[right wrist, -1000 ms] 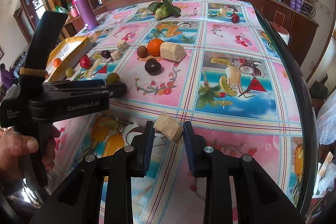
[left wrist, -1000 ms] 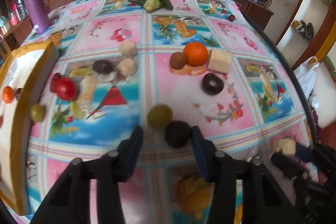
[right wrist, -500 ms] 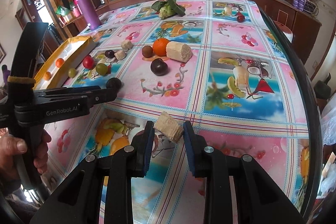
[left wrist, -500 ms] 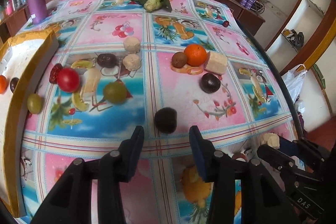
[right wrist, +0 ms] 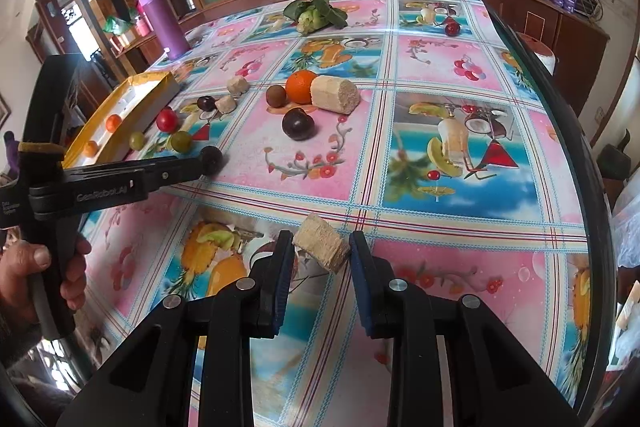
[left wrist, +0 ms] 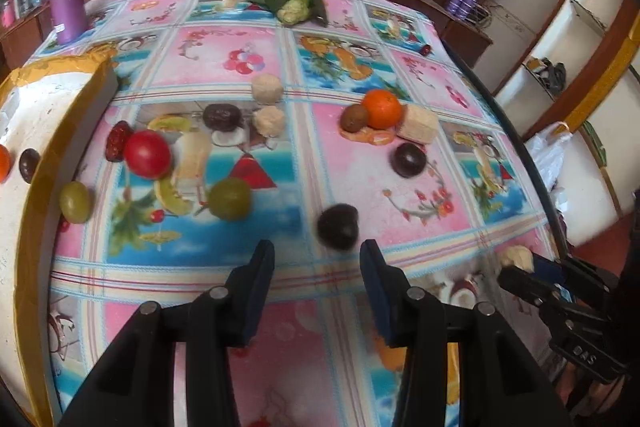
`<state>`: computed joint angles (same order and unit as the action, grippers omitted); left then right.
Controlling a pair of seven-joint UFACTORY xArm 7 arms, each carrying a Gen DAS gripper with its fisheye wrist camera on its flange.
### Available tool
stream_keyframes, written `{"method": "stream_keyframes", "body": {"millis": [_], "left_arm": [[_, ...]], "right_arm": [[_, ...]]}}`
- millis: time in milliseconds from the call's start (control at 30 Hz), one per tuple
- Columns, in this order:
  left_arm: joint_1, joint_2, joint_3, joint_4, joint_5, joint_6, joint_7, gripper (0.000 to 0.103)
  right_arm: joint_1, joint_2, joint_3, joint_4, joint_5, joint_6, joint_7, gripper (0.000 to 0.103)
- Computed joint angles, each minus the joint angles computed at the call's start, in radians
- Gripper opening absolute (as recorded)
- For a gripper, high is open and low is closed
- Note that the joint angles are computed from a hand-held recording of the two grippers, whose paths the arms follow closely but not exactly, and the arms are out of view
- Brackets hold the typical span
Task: Organize fruits
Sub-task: 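Grasp a dark plum with the left gripper while the right holds the beige cube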
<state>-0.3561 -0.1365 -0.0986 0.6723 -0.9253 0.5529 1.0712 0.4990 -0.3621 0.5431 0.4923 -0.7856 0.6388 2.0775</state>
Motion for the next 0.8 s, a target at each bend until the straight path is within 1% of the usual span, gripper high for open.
{"method": "stream_keyframes", "body": {"millis": [33, 100, 200, 333, 400, 467, 567, 633, 767, 800], "left_arm": [[-0.005, -0.010, -0.002, -0.008, -0.005, 0.003, 0.021, 0.048], [-0.026, -0.025, -0.020, -0.030, -0.003, -0.042, 0.045, 0.048], [-0.053, -0.026, -0.025, -0.030, -0.003, -0.051, 0.072, 0.048], [-0.089, -0.012, -0.047, -0.037, 0.022, -0.163, 0.085, 0.048], [-0.094, 0.004, -0.044, -0.024, 0.043, -0.182, 0.067, 0.048], [-0.089, 0.026, -0.045, -0.007, 0.085, -0.197, 0.024, 0.048], [-0.074, 0.058, -0.043, 0.018, 0.130, -0.187, -0.025, 0.048], [-0.068, 0.062, -0.046, 0.017, 0.133, -0.191, -0.026, 0.048], [-0.069, 0.073, -0.055, 0.020, 0.120, -0.220, -0.024, 0.047], [-0.070, 0.076, -0.059, 0.019, 0.120, -0.236, -0.026, 0.046]], "right_arm": [[-0.001, 0.001, -0.001, -0.001, -0.003, -0.003, 0.001, 0.028], [-0.004, 0.006, -0.005, 0.000, -0.005, -0.010, -0.001, 0.028], [-0.005, 0.012, -0.010, 0.002, -0.009, -0.015, -0.009, 0.028], [-0.003, 0.006, -0.012, -0.002, -0.006, -0.020, -0.009, 0.028], [-0.002, 0.002, -0.012, -0.005, -0.002, -0.020, -0.011, 0.028], [-0.004, 0.000, -0.010, -0.007, -0.002, -0.023, -0.010, 0.028], [-0.006, -0.003, -0.009, -0.009, 0.000, -0.025, -0.014, 0.028], [-0.007, -0.003, -0.007, -0.008, 0.002, -0.024, -0.015, 0.028], [-0.008, -0.003, -0.006, -0.008, 0.009, -0.024, -0.019, 0.028], [-0.010, -0.002, -0.007, -0.008, 0.008, -0.027, -0.019, 0.028]]}}
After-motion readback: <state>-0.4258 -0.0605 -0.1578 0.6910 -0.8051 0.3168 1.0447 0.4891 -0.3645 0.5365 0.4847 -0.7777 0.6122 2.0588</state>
